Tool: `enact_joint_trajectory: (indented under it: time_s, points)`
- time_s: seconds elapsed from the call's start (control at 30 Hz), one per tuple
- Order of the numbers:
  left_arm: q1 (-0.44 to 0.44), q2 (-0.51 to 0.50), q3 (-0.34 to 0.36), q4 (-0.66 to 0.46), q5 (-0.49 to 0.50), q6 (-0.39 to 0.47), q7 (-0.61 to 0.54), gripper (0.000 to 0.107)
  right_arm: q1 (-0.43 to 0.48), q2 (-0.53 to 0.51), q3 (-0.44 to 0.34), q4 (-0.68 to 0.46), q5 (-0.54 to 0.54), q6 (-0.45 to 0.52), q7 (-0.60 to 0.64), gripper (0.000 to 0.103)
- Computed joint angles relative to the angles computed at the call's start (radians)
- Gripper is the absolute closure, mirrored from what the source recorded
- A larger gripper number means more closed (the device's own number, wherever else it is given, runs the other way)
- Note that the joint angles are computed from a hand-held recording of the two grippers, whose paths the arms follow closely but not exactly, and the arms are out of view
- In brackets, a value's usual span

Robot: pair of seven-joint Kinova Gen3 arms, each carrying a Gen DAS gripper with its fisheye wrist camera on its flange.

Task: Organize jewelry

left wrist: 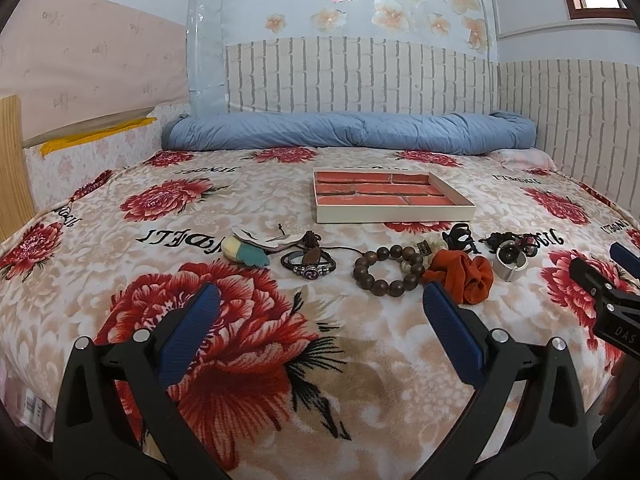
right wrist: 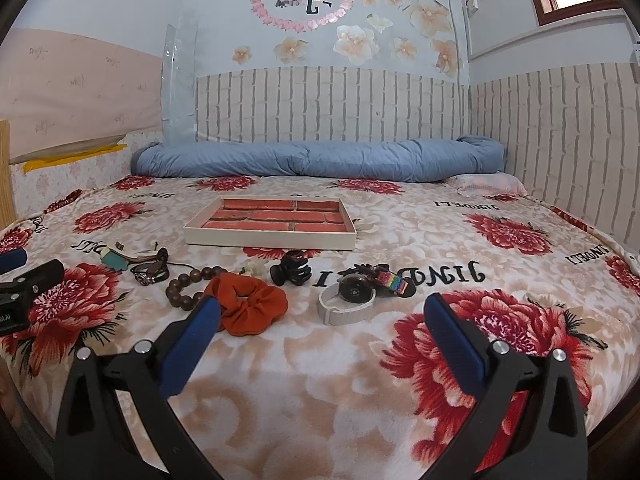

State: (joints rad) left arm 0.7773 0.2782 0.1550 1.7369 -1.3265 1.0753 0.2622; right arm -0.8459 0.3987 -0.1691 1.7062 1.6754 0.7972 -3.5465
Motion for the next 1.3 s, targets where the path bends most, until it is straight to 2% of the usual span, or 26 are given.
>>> enact_joint_trajectory:
  time_s: [0.6, 1.1, 1.3]
  points:
    - [-0.005, -0.004, 0.003, 0.013, 0.007, -0.003, 0.004, 0.009, 0.002, 0.006, 0.001, -0.001, -0.004, -0.01, -0.012, 0.004]
    - [-0.019, -0.011, 0.002, 0.014, 0.025, -0.026, -0.009, 0.009, -0.004, 0.019, 0.019, -0.029, -0.05, -0.037, 0.041, 0.004]
    - [-0.021, -0.004, 0.0, -0.006, 0.05, -0.031, -0.049, 0.009, -0.01, 0.019, 0.023, -0.034, -0.059, -0.04, 0.067, 0.004]
